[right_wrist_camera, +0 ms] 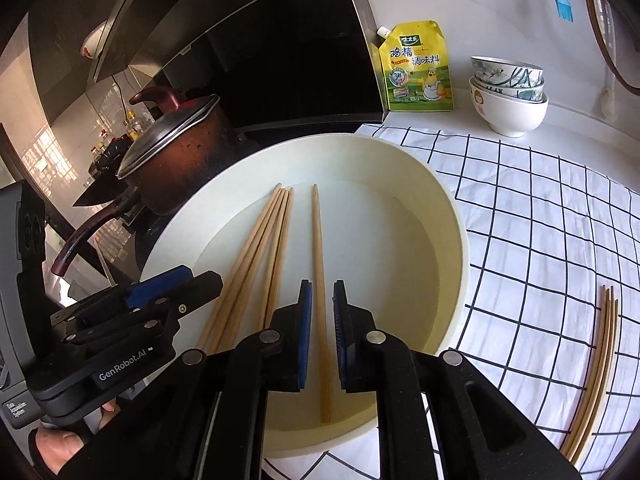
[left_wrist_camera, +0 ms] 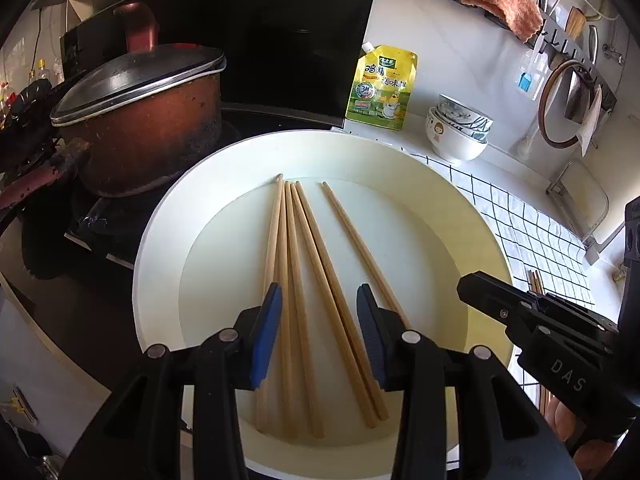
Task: Organize utensils
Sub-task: 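Lower the chopsticks into the basin water and open both tools, then withdraw both open tools from the basin back to the chopstick bundle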
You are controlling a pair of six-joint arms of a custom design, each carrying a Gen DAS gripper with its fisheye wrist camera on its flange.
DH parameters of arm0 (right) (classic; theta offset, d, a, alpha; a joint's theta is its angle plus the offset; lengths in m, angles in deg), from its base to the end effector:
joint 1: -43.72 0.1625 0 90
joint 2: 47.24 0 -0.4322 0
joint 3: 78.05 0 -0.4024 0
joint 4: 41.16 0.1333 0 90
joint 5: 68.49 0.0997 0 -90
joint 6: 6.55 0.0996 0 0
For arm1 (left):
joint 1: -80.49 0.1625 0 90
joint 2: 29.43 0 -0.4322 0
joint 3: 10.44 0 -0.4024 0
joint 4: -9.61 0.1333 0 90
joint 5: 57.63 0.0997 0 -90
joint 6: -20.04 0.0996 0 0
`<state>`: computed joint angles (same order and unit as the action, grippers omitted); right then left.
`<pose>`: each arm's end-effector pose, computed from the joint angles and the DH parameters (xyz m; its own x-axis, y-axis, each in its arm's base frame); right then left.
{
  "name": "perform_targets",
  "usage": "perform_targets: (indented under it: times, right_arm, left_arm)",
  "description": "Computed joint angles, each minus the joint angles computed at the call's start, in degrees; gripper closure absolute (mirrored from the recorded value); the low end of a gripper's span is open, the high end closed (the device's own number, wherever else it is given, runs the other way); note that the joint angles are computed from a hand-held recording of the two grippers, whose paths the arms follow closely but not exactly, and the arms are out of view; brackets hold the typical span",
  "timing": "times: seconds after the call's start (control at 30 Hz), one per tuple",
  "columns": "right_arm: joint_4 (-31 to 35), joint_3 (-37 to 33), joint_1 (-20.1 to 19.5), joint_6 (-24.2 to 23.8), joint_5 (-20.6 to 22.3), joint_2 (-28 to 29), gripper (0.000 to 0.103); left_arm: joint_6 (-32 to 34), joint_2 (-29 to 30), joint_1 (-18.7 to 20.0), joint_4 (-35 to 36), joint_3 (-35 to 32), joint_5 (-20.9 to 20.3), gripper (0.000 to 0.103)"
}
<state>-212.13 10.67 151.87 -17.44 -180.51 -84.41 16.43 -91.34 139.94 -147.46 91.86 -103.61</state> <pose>0.3176 -0.6608 0.0770 -0.8701 -0.2681 0.4135 -0.4437 0.7913 -0.4207 -0.1465 -0.6465 0.2638 -0.8049 0.0482 -0.5914 0.4043 0.7741 -0.4872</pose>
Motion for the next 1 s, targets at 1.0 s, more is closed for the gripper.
perform_targets:
  times: [1.0]
  right_arm:
    - [-14.90,19.44,-3.16,-0.86,-4.55,-13.35,0.081]
  left_arm:
    - [-2.24,0.71,-8.11,-2.35,6.75,-1.56,0.056]
